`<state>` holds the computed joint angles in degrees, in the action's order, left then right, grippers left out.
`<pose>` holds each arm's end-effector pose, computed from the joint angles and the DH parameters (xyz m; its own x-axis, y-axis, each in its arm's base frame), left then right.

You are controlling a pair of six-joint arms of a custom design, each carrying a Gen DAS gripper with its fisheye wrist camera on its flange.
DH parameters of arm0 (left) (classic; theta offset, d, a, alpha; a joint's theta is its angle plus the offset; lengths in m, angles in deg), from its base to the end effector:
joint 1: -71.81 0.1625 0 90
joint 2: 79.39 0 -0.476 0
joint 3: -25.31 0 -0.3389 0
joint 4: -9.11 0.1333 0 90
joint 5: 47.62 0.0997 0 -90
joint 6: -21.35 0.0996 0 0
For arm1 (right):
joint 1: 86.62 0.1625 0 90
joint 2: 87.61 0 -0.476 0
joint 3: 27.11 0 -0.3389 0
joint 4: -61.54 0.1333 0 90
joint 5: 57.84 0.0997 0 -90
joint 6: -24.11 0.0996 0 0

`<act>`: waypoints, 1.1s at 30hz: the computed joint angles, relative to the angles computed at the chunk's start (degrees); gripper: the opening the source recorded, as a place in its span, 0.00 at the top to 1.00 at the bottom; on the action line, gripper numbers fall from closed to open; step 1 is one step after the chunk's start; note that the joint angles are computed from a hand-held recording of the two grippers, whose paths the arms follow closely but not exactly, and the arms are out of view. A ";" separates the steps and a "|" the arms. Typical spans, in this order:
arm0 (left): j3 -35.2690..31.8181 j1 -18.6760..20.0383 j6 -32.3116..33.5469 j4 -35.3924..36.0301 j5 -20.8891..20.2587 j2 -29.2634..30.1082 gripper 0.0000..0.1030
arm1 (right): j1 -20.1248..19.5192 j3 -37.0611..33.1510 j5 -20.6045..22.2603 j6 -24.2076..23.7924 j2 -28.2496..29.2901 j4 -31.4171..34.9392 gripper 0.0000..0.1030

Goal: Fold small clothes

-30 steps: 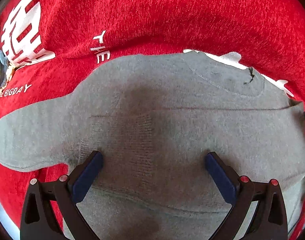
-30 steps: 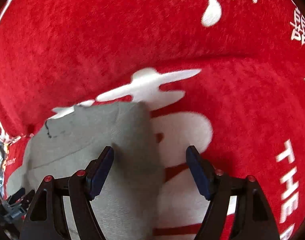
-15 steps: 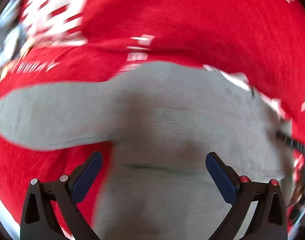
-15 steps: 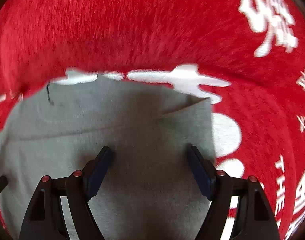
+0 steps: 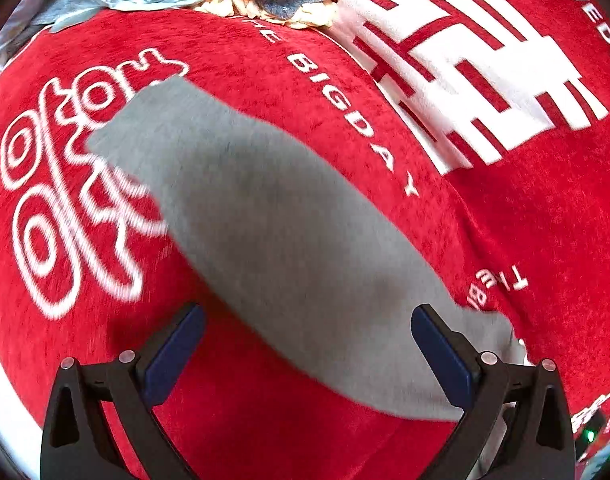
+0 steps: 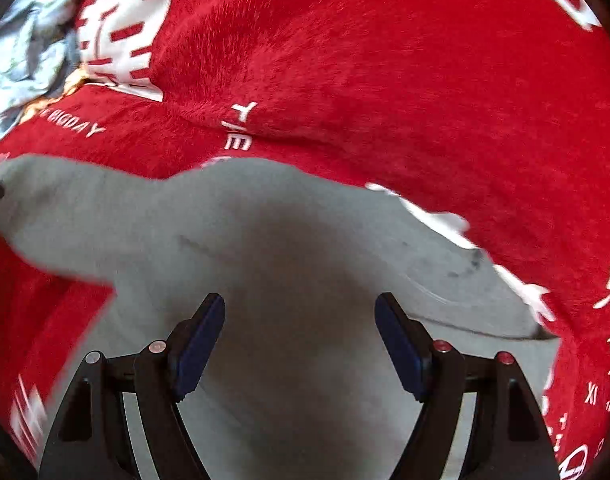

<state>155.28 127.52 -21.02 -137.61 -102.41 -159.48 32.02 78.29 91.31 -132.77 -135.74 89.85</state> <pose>-0.0728 -0.4454 0.3033 -0.9043 -0.2547 -0.3427 -0.0677 0.8780 -0.4738 0.2363 -0.3330 0.1733 -0.6307 0.1710 0.7570 -0.2503 0.8785 -0.4070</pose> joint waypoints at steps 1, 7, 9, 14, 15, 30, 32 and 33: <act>-0.86 0.01 0.56 0.60 0.97 0.80 0.00 | -0.80 -0.88 -1.12 1.53 0.76 0.69 0.22; -4.39 -0.81 0.15 3.94 10.12 6.63 0.00 | -3.47 -3.96 0.18 4.58 5.77 -2.03 0.21; -4.99 -1.63 -1.81 6.36 14.25 8.52 0.00 | -3.02 -2.49 1.75 1.95 5.64 -6.34 0.21; -5.95 -2.40 -5.84 10.33 20.55 11.28 0.00 | -3.20 -0.72 1.22 1.38 4.48 -9.46 0.19; -6.40 -2.09 -5.32 10.17 20.95 11.65 0.00 | -2.84 -1.03 1.89 1.84 4.98 -8.69 0.19; -5.21 1.88 10.26 -9.74 10.98 7.29 0.91 | -2.25 -6.23 4.83 4.71 8.88 0.44 0.17; -4.09 -0.30 11.97 -11.05 10.45 5.97 0.91 | -2.66 -8.02 5.68 4.00 9.84 2.38 0.17; -3.55 -1.61 12.76 -11.67 10.58 5.33 0.91 | -3.12 -9.24 6.07 4.34 10.46 3.76 0.15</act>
<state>151.73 125.92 -8.27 -149.28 -91.83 -154.15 28.90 69.05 97.37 -128.43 -125.28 93.61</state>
